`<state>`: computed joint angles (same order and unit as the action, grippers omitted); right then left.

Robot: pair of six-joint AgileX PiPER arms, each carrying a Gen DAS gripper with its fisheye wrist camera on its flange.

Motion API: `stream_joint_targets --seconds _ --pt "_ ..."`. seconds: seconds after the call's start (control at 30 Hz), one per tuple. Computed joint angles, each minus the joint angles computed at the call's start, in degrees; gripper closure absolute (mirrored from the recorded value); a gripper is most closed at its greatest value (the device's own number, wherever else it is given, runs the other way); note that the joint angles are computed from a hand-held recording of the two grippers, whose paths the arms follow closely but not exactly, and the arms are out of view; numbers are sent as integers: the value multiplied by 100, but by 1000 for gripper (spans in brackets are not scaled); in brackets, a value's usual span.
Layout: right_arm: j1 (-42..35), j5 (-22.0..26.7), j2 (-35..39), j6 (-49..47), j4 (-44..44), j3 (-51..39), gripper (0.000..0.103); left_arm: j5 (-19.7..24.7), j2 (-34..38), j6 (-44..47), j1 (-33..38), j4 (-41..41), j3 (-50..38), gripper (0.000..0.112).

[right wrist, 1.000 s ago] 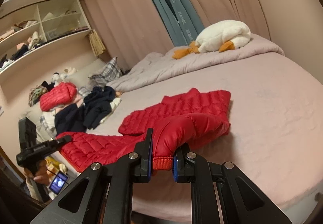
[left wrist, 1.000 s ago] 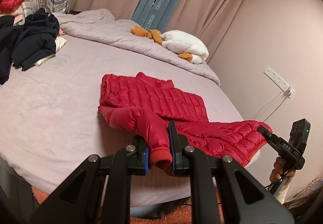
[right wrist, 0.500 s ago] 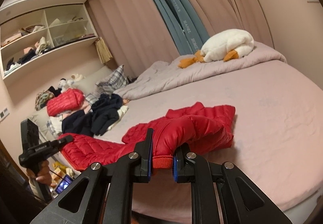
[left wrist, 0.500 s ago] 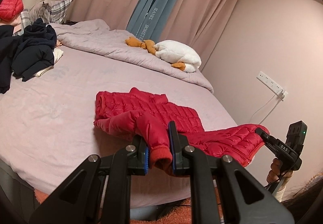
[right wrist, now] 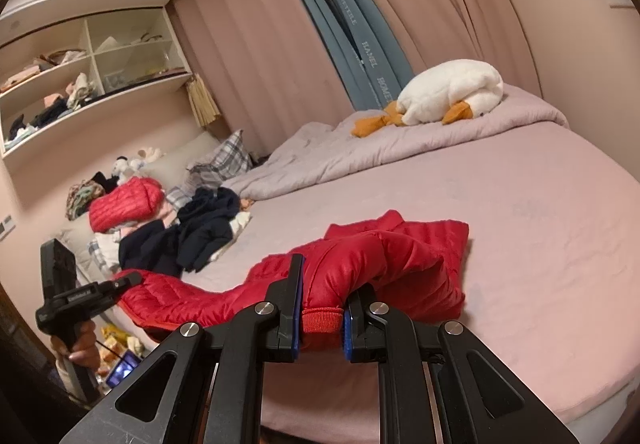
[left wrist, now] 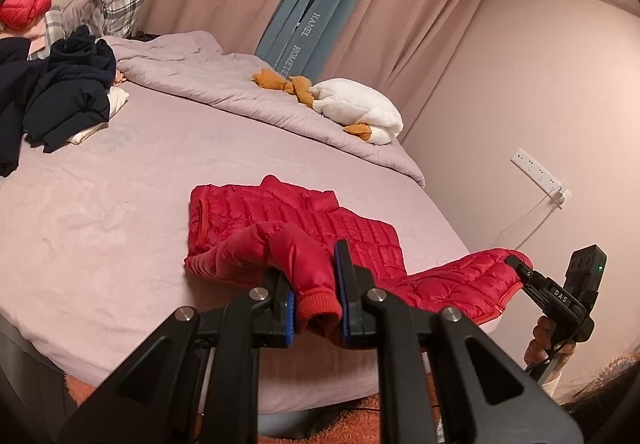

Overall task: Fold large clothes
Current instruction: 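Lift the hem with both grippers and fold it toward the collar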

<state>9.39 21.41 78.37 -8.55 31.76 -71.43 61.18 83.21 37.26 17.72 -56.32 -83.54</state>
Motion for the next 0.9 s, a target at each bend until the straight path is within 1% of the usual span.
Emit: stream_joint_targets --seconds 0.13,0.27,0.37,0.43,0.6,0.73,0.9 --pt "-41 -43 71 -67 116 -29 87 -82 131 -44 -53 12 -100 96" --pt "-3 -114 207 208 -173 -145 87 -239 273 -125 -175 83 -238 96" --pt "-25 -97 298 178 -95 -238 87 -326 375 -191 -233 136 -338 95" --pt "-82 -5 375 47 67 -341 87 -335 455 -264 -262 170 -448 95" --pt "-64 135 485 300 -332 -587 87 -415 579 -334 -334 237 -635 95" --pt "-77 131 544 315 -382 -652 87 -481 664 -399 -388 267 -753 95" --pt "-94 128 635 344 -441 -742 87 -435 805 -523 -414 352 -968 94"
